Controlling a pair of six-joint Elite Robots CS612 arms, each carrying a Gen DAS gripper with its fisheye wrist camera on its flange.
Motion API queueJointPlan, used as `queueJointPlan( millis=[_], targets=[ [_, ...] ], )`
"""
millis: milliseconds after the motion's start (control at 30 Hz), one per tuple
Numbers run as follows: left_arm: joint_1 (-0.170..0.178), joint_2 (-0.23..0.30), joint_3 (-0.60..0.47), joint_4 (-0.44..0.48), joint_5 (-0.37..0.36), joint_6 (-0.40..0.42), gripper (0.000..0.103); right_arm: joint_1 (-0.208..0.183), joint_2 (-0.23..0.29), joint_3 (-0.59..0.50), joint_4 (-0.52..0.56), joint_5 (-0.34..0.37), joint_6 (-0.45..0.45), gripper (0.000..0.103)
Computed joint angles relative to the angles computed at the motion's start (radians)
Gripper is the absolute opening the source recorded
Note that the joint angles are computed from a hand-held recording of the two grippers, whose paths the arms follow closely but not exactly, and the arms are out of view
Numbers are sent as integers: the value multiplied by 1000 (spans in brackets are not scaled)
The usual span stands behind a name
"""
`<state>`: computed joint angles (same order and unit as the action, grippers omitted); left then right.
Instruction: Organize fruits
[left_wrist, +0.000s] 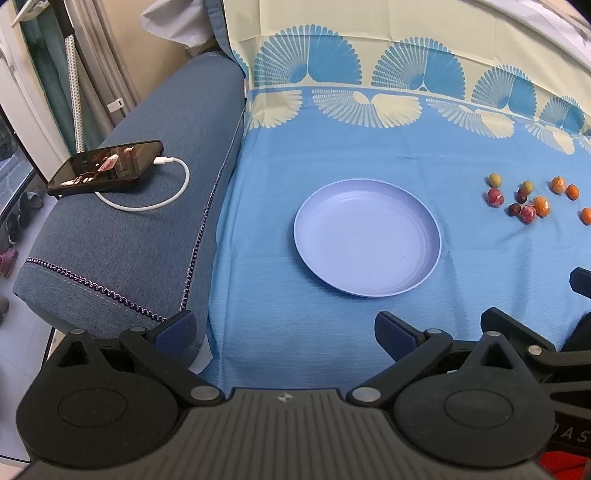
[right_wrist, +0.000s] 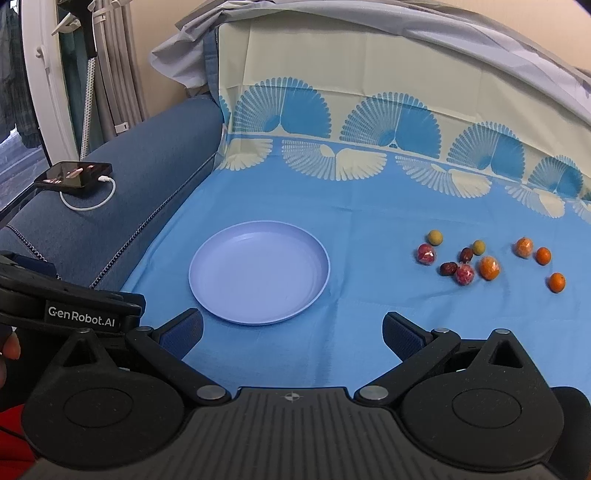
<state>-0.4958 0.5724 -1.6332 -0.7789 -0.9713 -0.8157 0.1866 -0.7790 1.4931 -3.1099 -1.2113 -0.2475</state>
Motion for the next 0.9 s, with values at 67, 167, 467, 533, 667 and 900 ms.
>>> queueJointPlan(
  millis=[67,167,467,533,667,900],
  targets=[
    [2,-2,6,3,-2,1,103,-1,3,-4,2,7,5,103],
    [3,-5,15,8,-6,5,103,-2,5,-12,34,4,0,103],
    [38,-40,93,25,-122,-27,103,-23,51,-63,36,-18,175,103],
    [39,-52,126,15,-106,-16,103,-29,76,-86,1,-78,254,103],
    [40,-83,216,-69,-94,69,103,-41,124,-157,6,-266,322,103],
    [60,-156,498,-420,-212,270,103,-73,274,-396,92,-422,310,103]
  ],
)
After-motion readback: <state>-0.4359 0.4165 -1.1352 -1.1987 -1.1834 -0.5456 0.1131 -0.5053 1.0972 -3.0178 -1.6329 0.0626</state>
